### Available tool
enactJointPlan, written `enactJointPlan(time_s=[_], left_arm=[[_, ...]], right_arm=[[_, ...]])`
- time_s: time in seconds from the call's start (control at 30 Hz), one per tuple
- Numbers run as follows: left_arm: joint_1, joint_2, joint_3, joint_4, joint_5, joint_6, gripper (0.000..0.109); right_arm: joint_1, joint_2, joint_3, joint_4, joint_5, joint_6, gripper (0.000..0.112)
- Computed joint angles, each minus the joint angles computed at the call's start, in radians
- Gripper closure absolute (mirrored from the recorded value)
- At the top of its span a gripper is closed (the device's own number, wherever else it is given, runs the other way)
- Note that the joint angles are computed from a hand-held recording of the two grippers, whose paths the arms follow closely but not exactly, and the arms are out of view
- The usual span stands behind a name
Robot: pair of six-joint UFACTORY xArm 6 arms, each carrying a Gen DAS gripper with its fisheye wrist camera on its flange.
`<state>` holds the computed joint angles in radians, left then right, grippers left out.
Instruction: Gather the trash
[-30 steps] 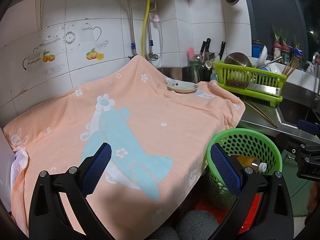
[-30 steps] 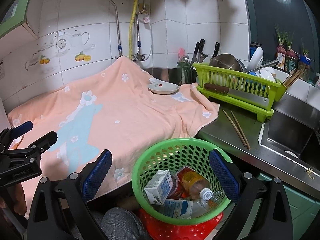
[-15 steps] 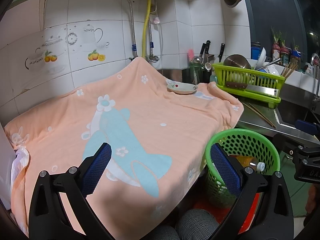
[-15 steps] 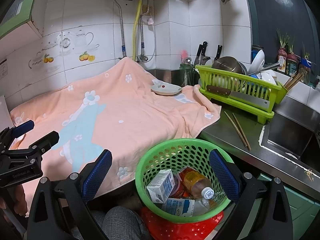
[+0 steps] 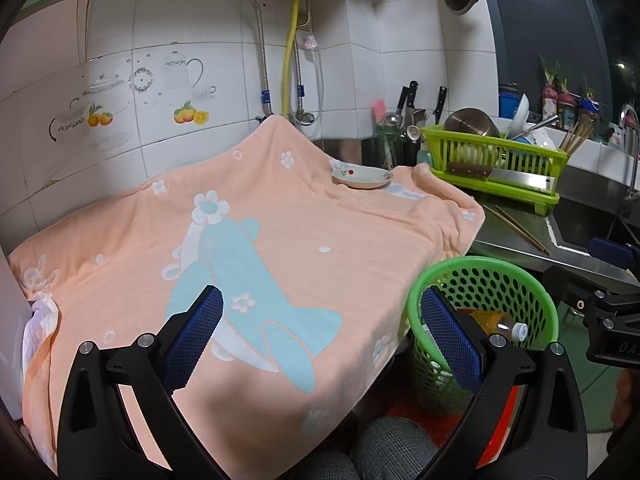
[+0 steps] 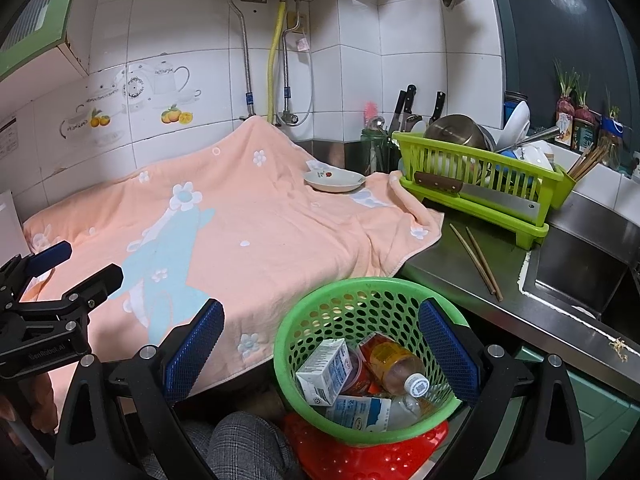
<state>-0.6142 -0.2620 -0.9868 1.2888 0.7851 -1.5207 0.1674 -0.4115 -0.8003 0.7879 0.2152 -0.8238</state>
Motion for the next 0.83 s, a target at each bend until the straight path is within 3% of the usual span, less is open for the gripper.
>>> enactJointPlan(time_s=[0.83], left_arm=[[0.016, 0.008, 0.009, -0.014, -0.02, -0.024, 0.011]], right_arm=[[-0.001, 0.009, 0.001, 0.009, 0.008, -0.011, 0.018]])
